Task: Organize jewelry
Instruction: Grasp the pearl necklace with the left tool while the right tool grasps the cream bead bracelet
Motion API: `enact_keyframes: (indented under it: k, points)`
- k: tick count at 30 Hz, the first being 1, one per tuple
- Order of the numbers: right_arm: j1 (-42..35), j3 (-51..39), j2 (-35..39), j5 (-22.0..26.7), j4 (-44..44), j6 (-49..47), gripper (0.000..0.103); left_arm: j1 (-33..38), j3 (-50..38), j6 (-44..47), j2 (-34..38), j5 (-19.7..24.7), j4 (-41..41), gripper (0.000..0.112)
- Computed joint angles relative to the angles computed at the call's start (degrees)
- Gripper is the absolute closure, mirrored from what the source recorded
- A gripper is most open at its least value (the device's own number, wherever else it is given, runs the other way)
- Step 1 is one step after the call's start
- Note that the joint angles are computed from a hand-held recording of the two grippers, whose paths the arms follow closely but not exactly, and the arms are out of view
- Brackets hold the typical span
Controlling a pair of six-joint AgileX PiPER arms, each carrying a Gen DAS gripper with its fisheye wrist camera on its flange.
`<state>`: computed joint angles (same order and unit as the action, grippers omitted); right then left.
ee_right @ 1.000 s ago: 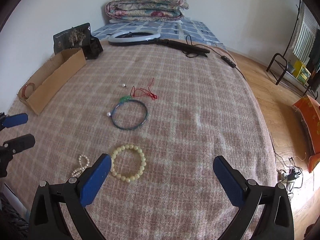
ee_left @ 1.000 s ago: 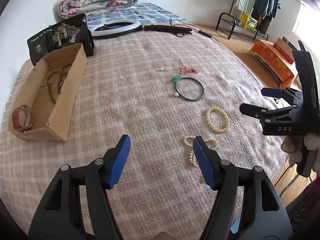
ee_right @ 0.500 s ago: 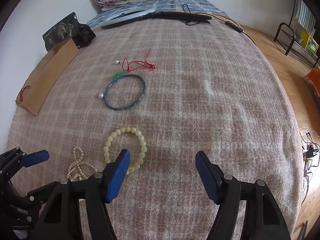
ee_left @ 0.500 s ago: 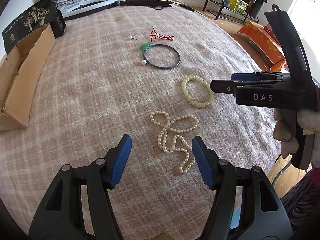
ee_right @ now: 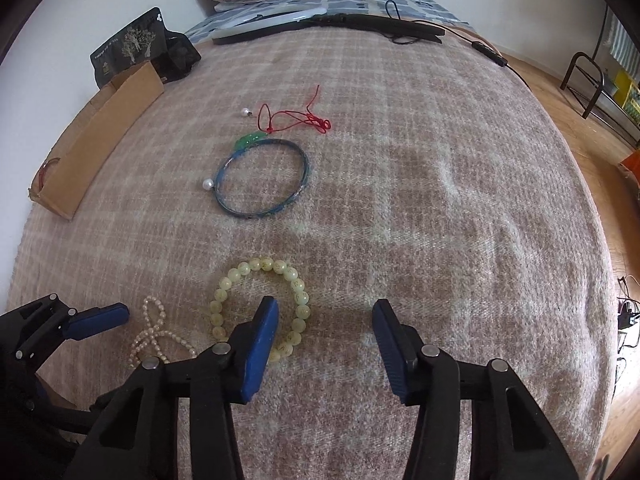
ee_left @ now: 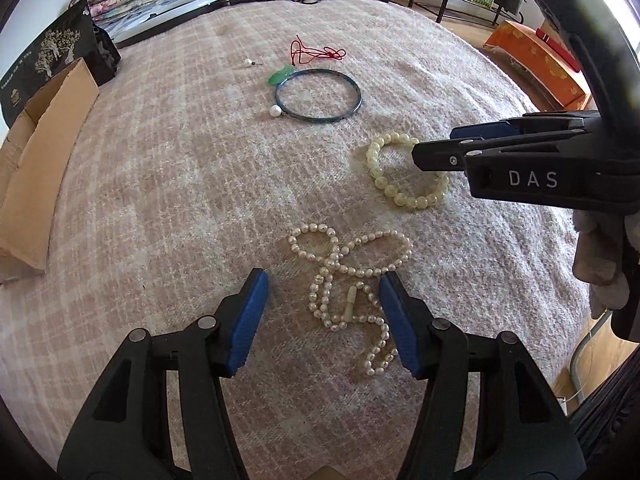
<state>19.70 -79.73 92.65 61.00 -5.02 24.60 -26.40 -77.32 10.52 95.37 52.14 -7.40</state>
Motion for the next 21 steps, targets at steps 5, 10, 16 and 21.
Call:
enact_keyframes:
  k: [5, 10, 16, 21]
  points:
    - [1.7, -0.4, 1.3, 0.9, -2.8, 0.5, 0.058, -0.7, 0.8, -1.2, -0.1, -1.6, 1.6, 0.063]
    - [2.6, -0.6, 1.7, 1.3, -4.2, 0.5, 0.063, -0.4, 0.4, -1.6, 0.0, -1.4, 1.5, 0.079]
    - [2.7, -0.6, 1.6, 0.8, -3.0, -0.5, 0.079, 0.2, -0.3, -0.9, 0.7, -1.2, 0.2, 0.097]
    - [2.6, 0.1, 1.0, 0.1, -2.3, -1.0, 0.088, 1.3, -1.2, 0.4, 1.3, -0.6, -2.2, 0.104]
